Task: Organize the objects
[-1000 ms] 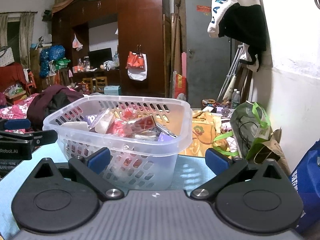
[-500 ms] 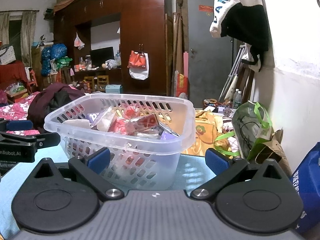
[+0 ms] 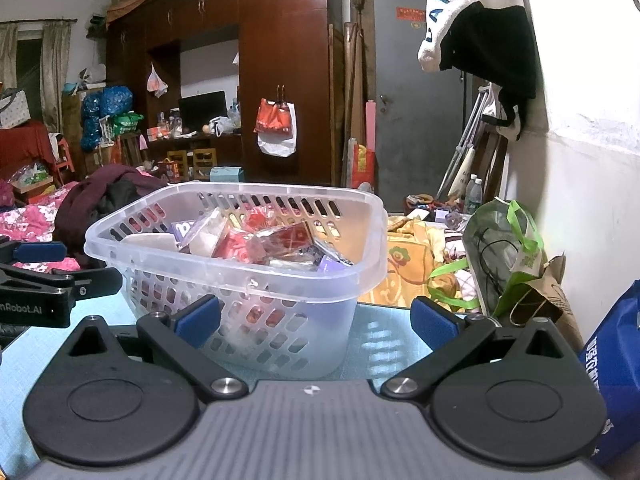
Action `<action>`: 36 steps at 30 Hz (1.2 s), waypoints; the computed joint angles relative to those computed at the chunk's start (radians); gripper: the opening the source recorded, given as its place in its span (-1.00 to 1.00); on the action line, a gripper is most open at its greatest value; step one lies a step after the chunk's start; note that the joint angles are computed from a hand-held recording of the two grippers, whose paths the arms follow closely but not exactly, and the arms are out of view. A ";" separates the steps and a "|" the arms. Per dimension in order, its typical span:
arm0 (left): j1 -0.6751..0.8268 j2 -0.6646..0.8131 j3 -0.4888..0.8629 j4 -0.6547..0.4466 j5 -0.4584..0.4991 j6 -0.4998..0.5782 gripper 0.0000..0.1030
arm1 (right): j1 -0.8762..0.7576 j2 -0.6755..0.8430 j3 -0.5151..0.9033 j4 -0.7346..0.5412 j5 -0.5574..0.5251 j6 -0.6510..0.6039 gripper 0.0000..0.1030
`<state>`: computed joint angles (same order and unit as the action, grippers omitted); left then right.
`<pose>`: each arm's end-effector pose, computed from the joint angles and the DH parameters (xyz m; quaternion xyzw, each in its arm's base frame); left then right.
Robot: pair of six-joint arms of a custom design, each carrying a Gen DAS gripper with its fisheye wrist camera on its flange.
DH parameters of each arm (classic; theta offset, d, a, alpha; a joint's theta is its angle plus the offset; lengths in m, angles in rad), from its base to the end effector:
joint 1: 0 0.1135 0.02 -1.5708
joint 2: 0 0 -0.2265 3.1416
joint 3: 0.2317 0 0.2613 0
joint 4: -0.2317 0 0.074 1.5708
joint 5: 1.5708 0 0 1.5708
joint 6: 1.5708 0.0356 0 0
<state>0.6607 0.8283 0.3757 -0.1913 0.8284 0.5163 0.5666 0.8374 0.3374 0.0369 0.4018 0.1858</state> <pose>0.1742 0.1022 0.1643 0.1204 0.8297 -0.0723 0.5402 0.1896 0.1041 0.1648 -0.0547 0.8382 0.0315 0.5417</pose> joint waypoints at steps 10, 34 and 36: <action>-0.022 -0.017 -0.001 -0.011 -0.025 -0.013 0.99 | -0.005 0.001 -0.005 0.004 -0.004 -0.001 1.00; -0.040 -0.004 0.004 -0.009 -0.037 -0.014 0.99 | -0.041 -0.007 -0.020 0.012 -0.033 -0.003 1.00; -0.040 -0.003 0.005 -0.011 -0.036 -0.014 0.99 | -0.042 -0.007 -0.018 0.012 -0.035 -0.002 1.00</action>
<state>0.6206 0.8254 0.3804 -0.2018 0.7922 0.5025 0.5242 0.8307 0.3190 0.0492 0.3672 0.1835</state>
